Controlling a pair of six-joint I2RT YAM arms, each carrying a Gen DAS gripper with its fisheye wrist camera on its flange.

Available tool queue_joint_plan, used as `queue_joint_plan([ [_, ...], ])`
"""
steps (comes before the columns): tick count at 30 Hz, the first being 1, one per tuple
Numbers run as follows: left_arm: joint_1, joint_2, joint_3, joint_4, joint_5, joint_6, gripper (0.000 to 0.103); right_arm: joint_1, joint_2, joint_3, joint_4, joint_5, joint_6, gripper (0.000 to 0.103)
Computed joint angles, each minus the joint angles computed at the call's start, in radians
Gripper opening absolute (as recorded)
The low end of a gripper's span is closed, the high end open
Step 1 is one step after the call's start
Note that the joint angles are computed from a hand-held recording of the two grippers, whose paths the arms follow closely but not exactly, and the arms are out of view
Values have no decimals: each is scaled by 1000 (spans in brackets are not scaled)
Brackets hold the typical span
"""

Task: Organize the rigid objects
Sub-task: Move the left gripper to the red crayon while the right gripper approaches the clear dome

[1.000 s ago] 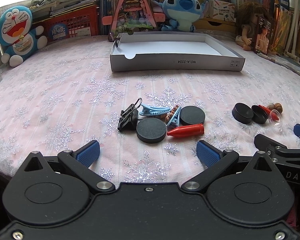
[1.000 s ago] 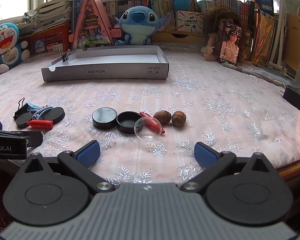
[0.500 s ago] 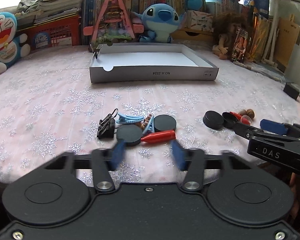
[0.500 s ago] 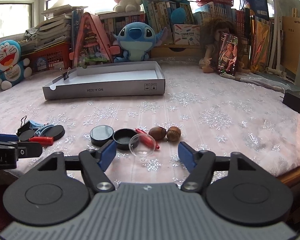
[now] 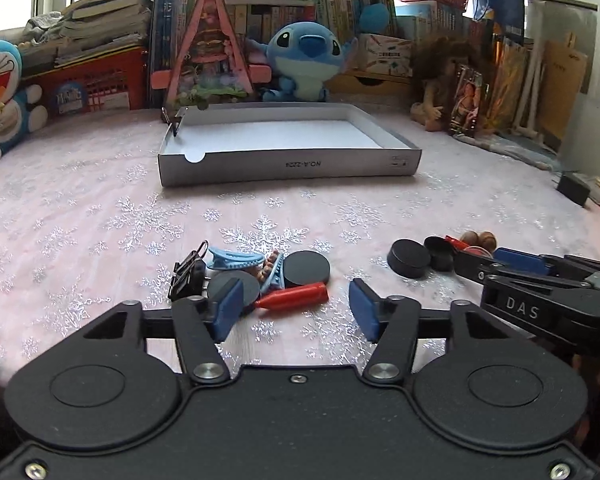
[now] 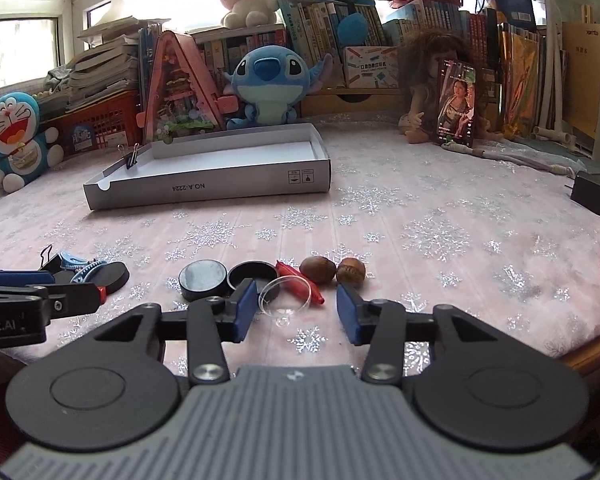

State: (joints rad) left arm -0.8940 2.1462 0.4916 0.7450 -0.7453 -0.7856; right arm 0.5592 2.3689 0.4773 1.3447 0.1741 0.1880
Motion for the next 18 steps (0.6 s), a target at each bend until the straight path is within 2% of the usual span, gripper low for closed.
queue_joint_plan([
  [6,10,30,30,-3,-14,10,60,15,21,-1,31,11,-15,48],
  [8,10,35,38,-3,-15,16,58,32,27,-7,48,30,-30,46],
  [10,4,31,28,24,1,25,48,46,30,-15,66,43,-43,42],
  [12,5,28,15,57,33,38,49,53,28,-18,71,45,-56,40],
  [18,4,45,47,0,16,8,48,50,28,0,48,45,-60,34],
])
